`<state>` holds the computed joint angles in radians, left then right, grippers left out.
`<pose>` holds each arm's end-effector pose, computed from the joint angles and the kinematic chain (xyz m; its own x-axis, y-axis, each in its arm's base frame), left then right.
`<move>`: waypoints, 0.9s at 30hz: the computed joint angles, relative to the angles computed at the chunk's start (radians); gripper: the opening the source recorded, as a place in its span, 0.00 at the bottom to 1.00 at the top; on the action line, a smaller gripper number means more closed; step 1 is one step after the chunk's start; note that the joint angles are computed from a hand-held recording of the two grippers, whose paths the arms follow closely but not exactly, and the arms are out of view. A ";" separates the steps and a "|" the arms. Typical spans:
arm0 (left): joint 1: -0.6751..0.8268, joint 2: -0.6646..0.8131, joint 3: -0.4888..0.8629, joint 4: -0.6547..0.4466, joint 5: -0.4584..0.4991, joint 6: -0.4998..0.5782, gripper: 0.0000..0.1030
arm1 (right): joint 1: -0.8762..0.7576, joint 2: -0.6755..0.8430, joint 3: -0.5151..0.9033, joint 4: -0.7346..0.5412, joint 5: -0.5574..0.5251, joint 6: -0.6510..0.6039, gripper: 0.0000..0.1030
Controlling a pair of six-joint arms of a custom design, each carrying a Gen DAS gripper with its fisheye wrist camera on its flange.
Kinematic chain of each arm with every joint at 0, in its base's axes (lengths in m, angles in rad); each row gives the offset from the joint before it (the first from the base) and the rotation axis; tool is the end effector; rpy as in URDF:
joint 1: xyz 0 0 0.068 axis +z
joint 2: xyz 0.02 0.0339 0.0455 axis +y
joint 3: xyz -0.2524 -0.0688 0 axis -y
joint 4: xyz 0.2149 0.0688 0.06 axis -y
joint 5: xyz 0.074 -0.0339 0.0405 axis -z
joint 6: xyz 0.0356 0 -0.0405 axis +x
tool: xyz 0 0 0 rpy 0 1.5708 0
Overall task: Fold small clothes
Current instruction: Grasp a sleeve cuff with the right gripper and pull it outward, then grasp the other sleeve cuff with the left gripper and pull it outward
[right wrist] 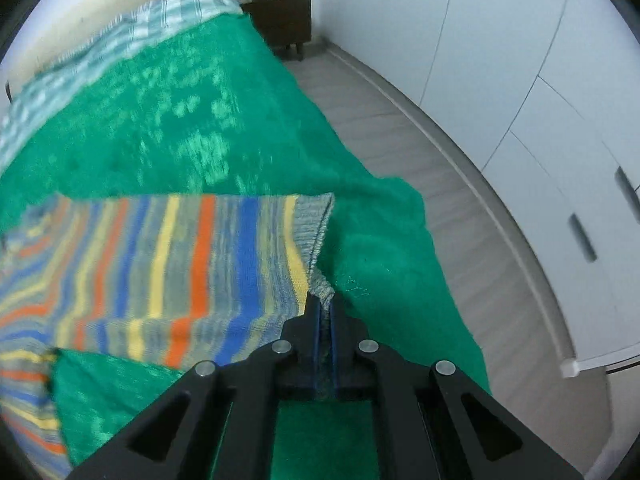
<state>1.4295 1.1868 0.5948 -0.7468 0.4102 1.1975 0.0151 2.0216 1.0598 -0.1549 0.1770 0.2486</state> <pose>0.0368 0.1582 0.1736 -0.8833 -0.1466 -0.4452 -0.1988 0.9774 0.0725 0.3500 -0.0010 0.1007 -0.8556 0.2293 -0.4641 0.2815 0.9585 -0.0454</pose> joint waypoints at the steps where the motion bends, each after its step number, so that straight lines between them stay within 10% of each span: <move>1: -0.023 -0.005 0.022 -0.001 0.020 -0.027 0.79 | 0.009 0.013 0.004 0.009 0.012 -0.001 0.03; 4: -0.161 -0.006 0.129 0.004 0.116 -0.174 0.86 | 0.024 -0.013 -0.022 0.039 0.016 -0.021 0.26; 6: -0.328 0.011 0.134 0.095 0.120 -0.271 0.93 | 0.040 -0.083 -0.075 0.032 0.045 -0.017 0.64; 11: -0.772 0.363 0.016 0.596 -0.182 -0.354 0.78 | 0.070 -0.406 -0.309 0.033 -0.044 0.010 0.64; 14: -0.833 0.648 0.102 0.706 -0.284 -0.397 0.75 | 0.124 -0.630 -0.460 -0.011 -0.108 0.052 0.64; 15: -0.809 0.686 0.144 0.684 -0.238 -0.423 0.71 | 0.151 -0.699 -0.501 -0.029 -0.114 0.068 0.64; 17: -0.765 0.716 0.242 0.581 -0.172 -0.492 0.13 | 0.237 -0.868 -0.594 -0.084 -0.098 0.117 0.64; 18: -0.736 0.728 0.319 0.492 -0.141 -0.519 0.03 | 0.285 -0.916 -0.618 -0.103 -0.084 0.143 0.64; 23: -0.508 0.809 0.672 0.331 0.014 -0.681 0.03 | 0.576 -1.059 -0.700 -0.180 0.076 0.369 0.64; 27: -0.422 1.051 1.026 0.293 -0.140 -0.829 0.02 | 0.674 -1.023 -0.730 -0.125 0.130 0.471 0.64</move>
